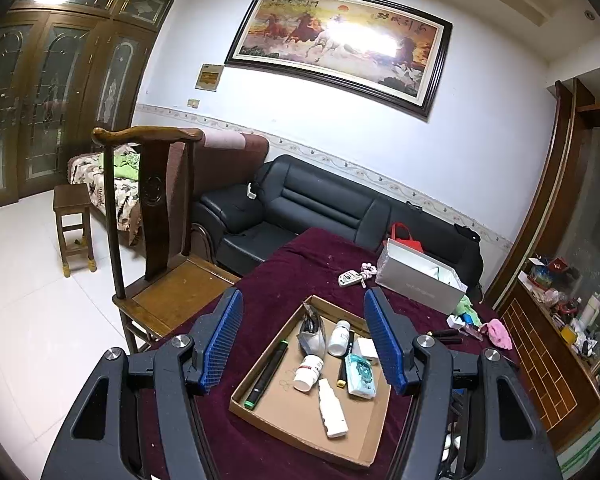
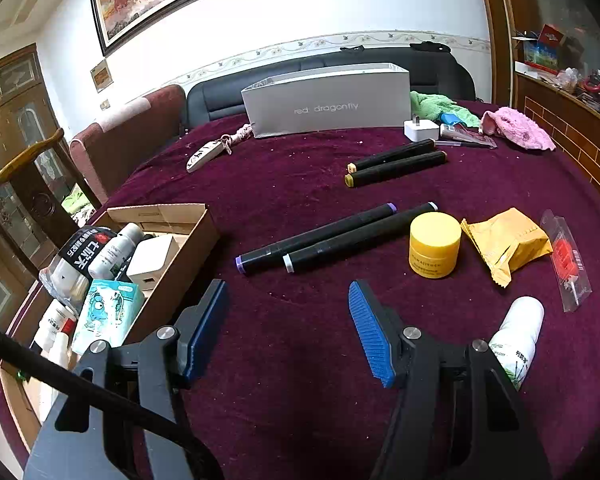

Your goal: Organize objects

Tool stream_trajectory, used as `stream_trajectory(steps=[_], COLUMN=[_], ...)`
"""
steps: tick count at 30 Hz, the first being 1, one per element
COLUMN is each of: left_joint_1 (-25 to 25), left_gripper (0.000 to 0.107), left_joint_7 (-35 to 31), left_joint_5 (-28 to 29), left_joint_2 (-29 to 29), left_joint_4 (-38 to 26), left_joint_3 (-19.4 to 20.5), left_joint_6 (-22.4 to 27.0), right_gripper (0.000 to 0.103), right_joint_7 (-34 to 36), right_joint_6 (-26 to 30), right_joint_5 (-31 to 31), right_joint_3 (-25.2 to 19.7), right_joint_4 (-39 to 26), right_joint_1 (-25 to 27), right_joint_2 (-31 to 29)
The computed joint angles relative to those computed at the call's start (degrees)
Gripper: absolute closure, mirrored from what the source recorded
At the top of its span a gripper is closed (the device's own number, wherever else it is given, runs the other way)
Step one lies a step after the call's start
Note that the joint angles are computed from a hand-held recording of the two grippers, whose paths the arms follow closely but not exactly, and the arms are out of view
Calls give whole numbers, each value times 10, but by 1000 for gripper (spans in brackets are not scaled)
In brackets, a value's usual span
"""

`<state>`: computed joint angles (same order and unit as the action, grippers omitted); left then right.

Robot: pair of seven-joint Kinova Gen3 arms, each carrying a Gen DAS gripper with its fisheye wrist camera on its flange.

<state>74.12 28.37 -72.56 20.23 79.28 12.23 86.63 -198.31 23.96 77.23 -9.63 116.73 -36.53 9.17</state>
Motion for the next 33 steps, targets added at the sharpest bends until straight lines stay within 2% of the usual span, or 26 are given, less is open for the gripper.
stream_trajectory(steps=[10, 33], left_joint_1=[-1, -25], left_gripper=[50, 50], left_joint_7=[6, 4], left_joint_5=[3, 23], left_joint_2=[-2, -5], left_joint_4=[6, 19], left_joint_3=[3, 3], left_joint_6=[-3, -65], right_gripper=[41, 39], right_joint_7=[8, 44], right_joint_6=[0, 1], right_joint_5=[-8, -43], right_joint_3=[1, 10], right_joint_4=[-1, -9], right_joint_1=[0, -5], right_joint_2=[0, 5])
